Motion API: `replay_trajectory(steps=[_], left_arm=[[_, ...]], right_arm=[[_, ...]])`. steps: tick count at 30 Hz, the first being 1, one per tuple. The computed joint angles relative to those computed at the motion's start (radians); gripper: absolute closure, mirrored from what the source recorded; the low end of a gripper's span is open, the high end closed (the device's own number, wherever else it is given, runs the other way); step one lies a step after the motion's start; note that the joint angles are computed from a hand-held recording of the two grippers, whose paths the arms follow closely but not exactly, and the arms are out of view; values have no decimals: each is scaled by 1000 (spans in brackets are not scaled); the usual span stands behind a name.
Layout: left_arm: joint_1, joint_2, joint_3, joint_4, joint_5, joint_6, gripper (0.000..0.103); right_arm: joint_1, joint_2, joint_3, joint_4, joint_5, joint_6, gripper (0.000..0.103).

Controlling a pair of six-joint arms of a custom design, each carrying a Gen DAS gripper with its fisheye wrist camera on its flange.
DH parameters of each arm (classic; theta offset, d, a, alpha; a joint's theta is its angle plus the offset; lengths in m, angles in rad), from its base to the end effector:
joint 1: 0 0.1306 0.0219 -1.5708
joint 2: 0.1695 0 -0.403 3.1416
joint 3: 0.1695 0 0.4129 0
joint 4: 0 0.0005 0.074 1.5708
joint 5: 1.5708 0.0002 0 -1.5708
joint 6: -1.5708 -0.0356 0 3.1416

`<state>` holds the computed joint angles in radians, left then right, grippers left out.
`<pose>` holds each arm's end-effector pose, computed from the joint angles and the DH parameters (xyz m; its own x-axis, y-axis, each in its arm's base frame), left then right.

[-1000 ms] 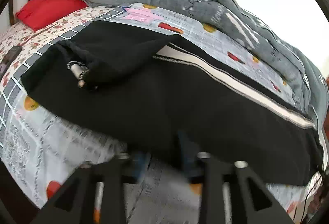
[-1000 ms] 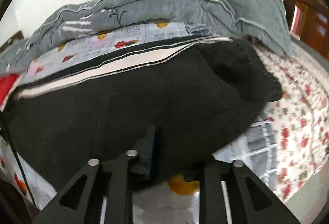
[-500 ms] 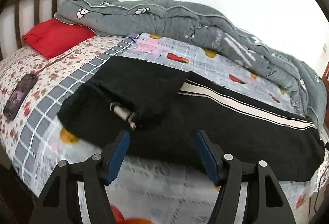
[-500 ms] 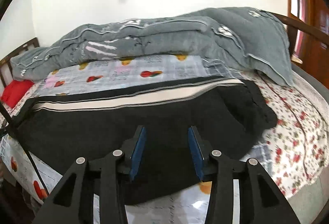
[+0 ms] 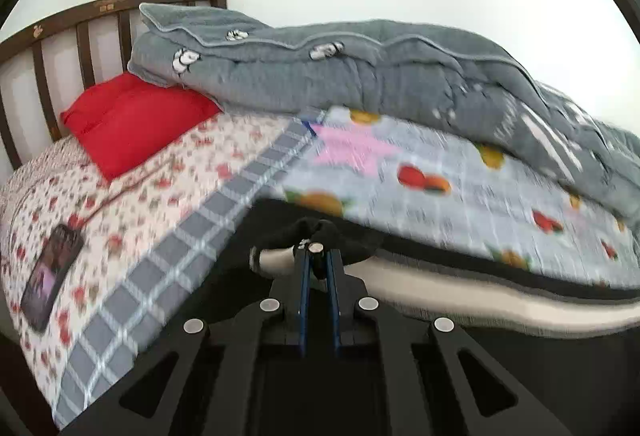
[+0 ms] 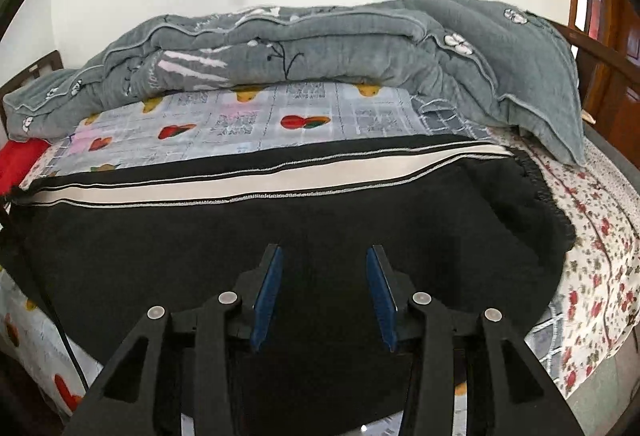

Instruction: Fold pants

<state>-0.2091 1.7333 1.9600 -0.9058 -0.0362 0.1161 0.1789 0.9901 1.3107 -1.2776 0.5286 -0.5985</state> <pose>0.6269 -0.1322 0.5354 -0.6311 0.0156 -0.7755 0.1075 0.9919 -0.0676 0.3111 0.0375 0.5444 -0.5901 0.3877 -0.7081 0.5624 0.8267 -0.0161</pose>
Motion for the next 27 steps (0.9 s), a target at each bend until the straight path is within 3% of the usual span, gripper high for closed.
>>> replay_trajectory(steps=[3,5,6,9,11,13,16,17,19,20,21,23,24,27], left_arm=[[23,103,154,-85,40,38,93],[44,142,212,-133,113,60,92],[54,156,233,-150,149,66,85],[64,153,207,-113,154,74,14],[61,154,192,-80,128,33,16],[56,189,241,-127,125,1,16],[56,257,332,-204,113,23,17],[53,289,378,-246,81,32,21],[52,339,448,-298,78,34,61],[49,356,475,-317,61,27,69],[46,357,479,-308,40,12,86],[57,295,385,-182,69,25,86],[60,288,377,-164,60,41,86],[58,389,529,-307,23,32,86]], right_arm=[[-20,36,8,11,-31,1,60],[-31,58,14,23,-55,-1,60],[-34,64,16,28,-62,-2,60],[-38,82,25,45,-76,-2,60],[-38,96,35,49,-84,-1,60],[-39,110,45,53,-87,4,60],[-37,134,64,52,-86,18,60],[-38,144,71,52,-83,25,60],[-40,157,82,56,-82,36,60],[-43,161,85,58,-85,40,60],[-48,168,91,62,-91,51,60],[-59,186,108,61,-85,79,60],[-65,196,119,59,-78,99,60],[-92,222,150,74,-68,184,58]])
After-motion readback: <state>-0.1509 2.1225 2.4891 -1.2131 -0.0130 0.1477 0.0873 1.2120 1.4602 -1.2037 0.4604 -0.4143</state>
